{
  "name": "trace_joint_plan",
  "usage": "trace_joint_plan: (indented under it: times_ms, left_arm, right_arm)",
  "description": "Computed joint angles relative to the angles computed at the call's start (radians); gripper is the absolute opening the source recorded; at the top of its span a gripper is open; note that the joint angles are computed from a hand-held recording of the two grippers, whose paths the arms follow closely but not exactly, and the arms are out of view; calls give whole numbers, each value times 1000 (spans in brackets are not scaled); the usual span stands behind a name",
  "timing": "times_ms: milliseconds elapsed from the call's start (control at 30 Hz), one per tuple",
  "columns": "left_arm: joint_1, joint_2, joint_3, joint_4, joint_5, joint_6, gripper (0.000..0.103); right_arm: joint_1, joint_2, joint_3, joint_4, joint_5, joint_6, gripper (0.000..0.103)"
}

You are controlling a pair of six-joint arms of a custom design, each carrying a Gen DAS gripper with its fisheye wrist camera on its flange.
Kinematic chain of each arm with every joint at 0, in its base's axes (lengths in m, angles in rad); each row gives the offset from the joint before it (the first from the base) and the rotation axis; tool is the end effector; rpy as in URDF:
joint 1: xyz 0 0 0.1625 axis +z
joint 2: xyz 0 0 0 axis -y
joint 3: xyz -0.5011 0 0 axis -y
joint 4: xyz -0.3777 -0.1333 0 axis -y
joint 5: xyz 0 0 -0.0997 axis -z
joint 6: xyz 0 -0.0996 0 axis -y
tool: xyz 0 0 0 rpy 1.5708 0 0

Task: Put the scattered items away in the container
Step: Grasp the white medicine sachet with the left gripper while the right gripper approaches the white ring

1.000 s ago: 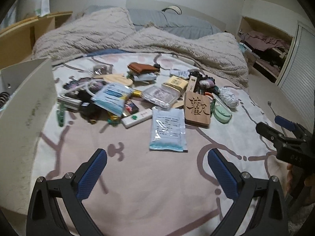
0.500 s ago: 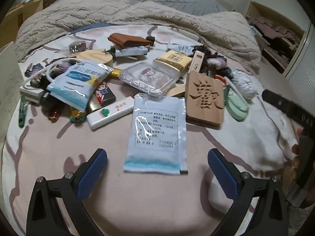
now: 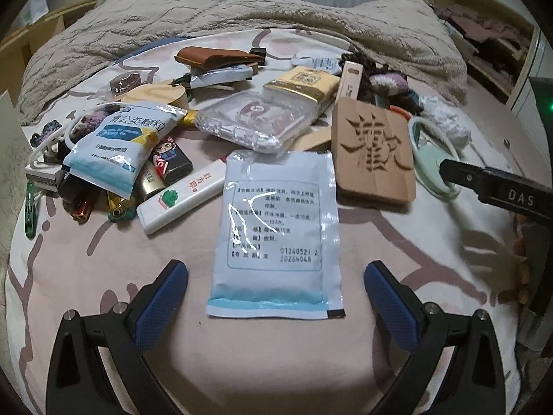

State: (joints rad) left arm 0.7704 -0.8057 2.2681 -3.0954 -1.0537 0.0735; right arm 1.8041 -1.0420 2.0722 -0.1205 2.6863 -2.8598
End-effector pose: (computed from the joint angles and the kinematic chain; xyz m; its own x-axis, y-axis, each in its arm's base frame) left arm -0.2265 -0.4742 0.0683 -0.5731 0.6518 -0.4966 0.7604 0.6490 -0.0258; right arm 0.1341 -0.3745 0.1755 -0.5841 0.6312 0.5102 -0.0209 0.6167 -0.7869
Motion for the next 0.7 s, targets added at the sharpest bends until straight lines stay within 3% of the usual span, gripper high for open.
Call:
trace_joint_plan:
  times_ms: [233, 333, 533, 700]
  left_arm:
    - [15, -22, 20, -21, -41, 2, 103]
    - [19, -28, 23, -23, -52, -2, 103]
    - [1, 1, -9, 8, 1, -2, 103]
    - [20, 19, -38, -1, -9, -2, 103]
  right_arm:
    - [8, 4, 34, -24, -17, 7, 103]
    - [24, 43, 19, 1, 27, 13, 103]
    - [32, 77, -3, 37, 64, 28, 103]
    - [42, 54, 42, -51, 61, 4, 103]
